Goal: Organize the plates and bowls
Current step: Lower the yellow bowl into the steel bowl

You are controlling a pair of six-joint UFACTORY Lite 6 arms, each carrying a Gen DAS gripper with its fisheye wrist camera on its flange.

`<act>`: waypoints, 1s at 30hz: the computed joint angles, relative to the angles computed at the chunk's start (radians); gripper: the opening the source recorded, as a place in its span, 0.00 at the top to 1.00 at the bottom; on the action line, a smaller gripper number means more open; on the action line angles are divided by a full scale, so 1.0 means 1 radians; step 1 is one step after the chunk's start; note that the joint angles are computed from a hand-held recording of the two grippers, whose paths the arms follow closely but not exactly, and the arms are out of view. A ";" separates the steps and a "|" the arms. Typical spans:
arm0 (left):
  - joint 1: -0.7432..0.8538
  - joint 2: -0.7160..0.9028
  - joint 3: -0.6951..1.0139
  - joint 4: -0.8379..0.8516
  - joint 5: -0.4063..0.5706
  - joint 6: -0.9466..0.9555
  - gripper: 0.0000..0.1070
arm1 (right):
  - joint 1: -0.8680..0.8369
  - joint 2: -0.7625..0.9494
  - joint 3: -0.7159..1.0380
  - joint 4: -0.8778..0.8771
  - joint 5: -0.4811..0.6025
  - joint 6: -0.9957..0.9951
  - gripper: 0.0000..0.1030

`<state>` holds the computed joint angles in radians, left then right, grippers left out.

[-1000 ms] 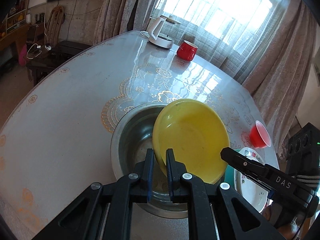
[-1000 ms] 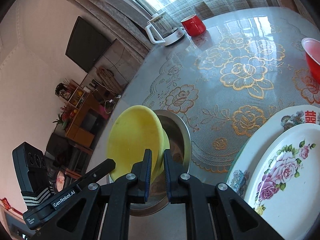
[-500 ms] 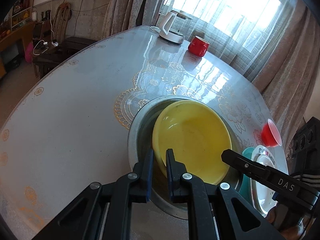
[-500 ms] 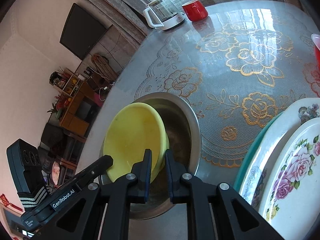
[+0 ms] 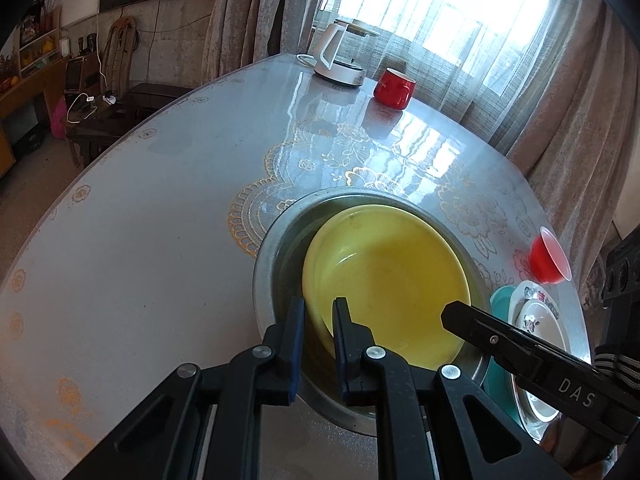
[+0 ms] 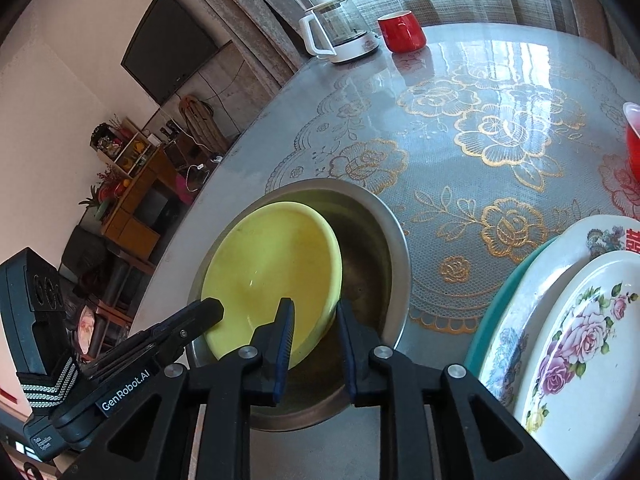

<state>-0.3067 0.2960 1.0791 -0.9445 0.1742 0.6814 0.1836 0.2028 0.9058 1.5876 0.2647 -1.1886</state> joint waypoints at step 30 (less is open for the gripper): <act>-0.048 -0.007 -0.020 0.140 -0.042 -0.117 0.85 | 0.078 -0.052 -0.027 -0.158 -0.149 0.129 0.66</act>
<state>-0.3547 0.2893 1.0594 -0.8044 0.1326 0.5639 0.2614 0.1506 0.8785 1.4301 0.1156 -1.0598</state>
